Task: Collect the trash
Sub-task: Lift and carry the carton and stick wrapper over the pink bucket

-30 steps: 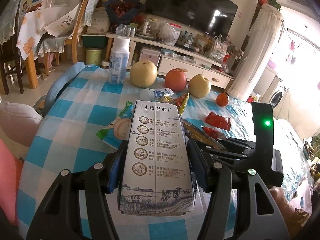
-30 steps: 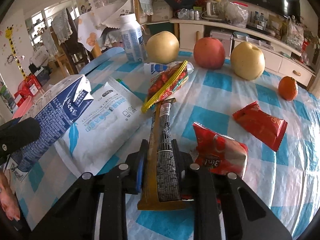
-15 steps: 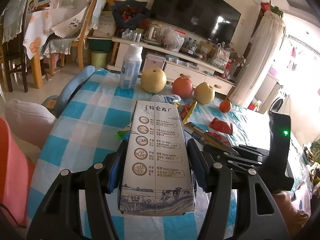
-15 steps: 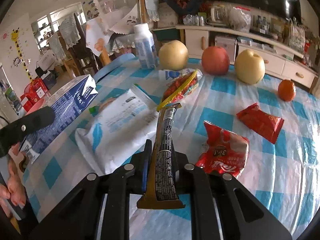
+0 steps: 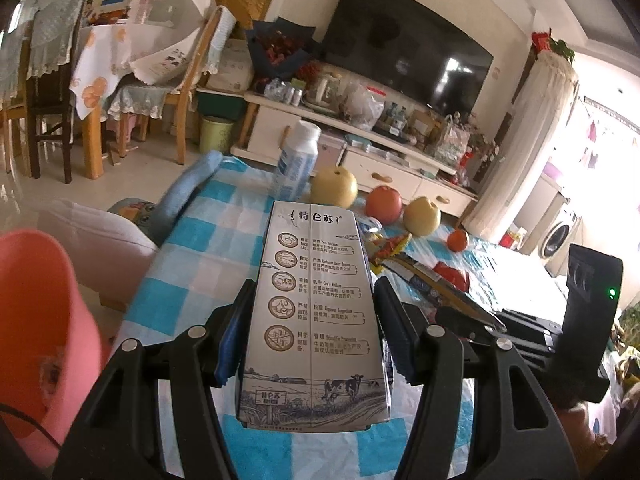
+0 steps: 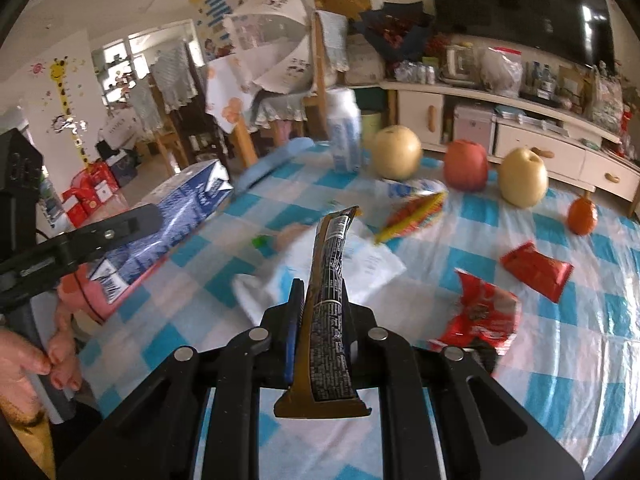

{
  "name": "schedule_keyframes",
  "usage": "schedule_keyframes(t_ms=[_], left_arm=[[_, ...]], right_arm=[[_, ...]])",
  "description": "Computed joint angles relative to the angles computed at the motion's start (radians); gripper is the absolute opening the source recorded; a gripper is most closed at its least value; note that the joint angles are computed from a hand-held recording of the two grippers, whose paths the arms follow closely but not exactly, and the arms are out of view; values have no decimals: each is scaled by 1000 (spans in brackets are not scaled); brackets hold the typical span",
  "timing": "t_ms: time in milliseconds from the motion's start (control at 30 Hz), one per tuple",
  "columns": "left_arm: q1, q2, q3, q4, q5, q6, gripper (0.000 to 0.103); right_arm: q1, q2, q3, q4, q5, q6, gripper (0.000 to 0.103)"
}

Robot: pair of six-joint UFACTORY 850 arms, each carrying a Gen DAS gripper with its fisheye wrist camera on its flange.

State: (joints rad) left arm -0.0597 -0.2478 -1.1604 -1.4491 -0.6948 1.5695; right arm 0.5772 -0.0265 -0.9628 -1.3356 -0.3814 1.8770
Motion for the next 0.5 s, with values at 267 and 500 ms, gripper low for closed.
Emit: schedule_keyframes(t_ms=[267,500], left_arm=[[75,7,-7,-43,20,6,61],[157,-10,-33,-92,89,-16,61]], right_arm=[[83,-97,-135,-3,32,-42,16],[133,-253,-323,143,111,-218,16]])
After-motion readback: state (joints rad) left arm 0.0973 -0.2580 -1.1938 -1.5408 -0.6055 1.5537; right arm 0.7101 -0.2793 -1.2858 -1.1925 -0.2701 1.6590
